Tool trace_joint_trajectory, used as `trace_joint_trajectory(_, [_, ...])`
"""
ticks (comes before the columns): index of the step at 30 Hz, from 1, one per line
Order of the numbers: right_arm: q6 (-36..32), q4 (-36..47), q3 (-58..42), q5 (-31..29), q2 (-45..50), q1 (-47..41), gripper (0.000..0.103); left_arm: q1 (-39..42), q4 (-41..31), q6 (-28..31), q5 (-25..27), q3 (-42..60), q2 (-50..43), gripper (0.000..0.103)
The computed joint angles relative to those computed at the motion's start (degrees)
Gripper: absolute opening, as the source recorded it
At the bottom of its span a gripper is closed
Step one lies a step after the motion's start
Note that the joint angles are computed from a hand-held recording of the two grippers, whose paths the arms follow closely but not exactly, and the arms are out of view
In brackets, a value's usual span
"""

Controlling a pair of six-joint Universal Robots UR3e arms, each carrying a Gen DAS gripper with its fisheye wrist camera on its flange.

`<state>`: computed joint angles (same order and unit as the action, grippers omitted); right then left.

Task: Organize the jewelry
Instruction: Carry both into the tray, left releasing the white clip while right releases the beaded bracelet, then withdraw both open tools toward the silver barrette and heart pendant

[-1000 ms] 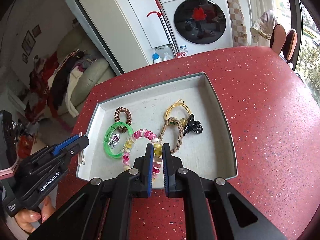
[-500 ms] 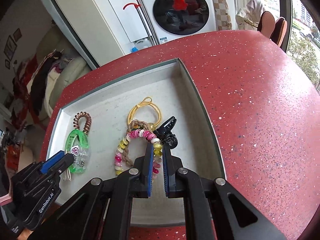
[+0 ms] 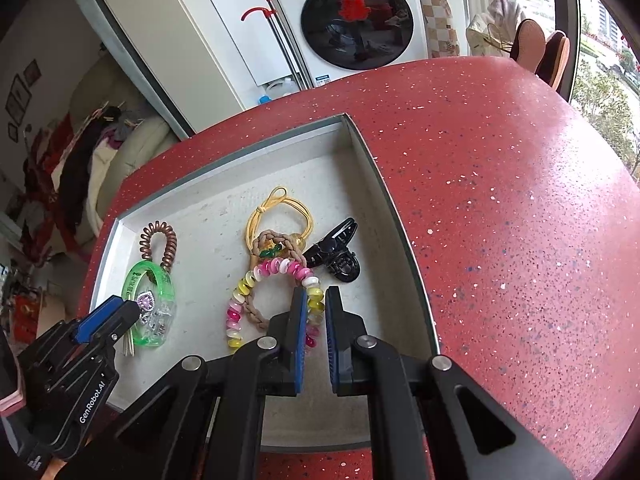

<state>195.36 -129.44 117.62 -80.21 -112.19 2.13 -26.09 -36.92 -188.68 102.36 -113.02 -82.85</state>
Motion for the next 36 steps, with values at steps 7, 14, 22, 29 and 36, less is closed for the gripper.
trace_joint_trajectory(7, [0.79,-0.04,0.46,0.43,-3.52,0.23,0.049,-1.13,0.03,-0.09,1.3,0.03,1.43,0.039])
trace_joint_trajectory(14, [1.49,2.62,0.68,0.56,-9.28,0.83,0.057,-0.22,-1.99,-1.42,0.52,-0.59,4.9,0.039])
trace_joint_trajectory(22, [2.71,7.11,1.69,0.64,-16.29,2.46,0.058,0.24,-2.62,-2.45,1.68,-5.87,14.99,0.103])
trace_joint_trajectory(29, [3.78,10.91,1.51,-1.0,-20.25,5.15,0.063,-0.23,-6.9,-3.32,1.62,-8.19,21.61,0.103])
trace_joint_trajectory(36, [5.26,13.41,1.73,-3.45,-24.02,8.57,0.074,-1.17,-11.24,-5.11,1.99,-9.77,26.46,0.103])
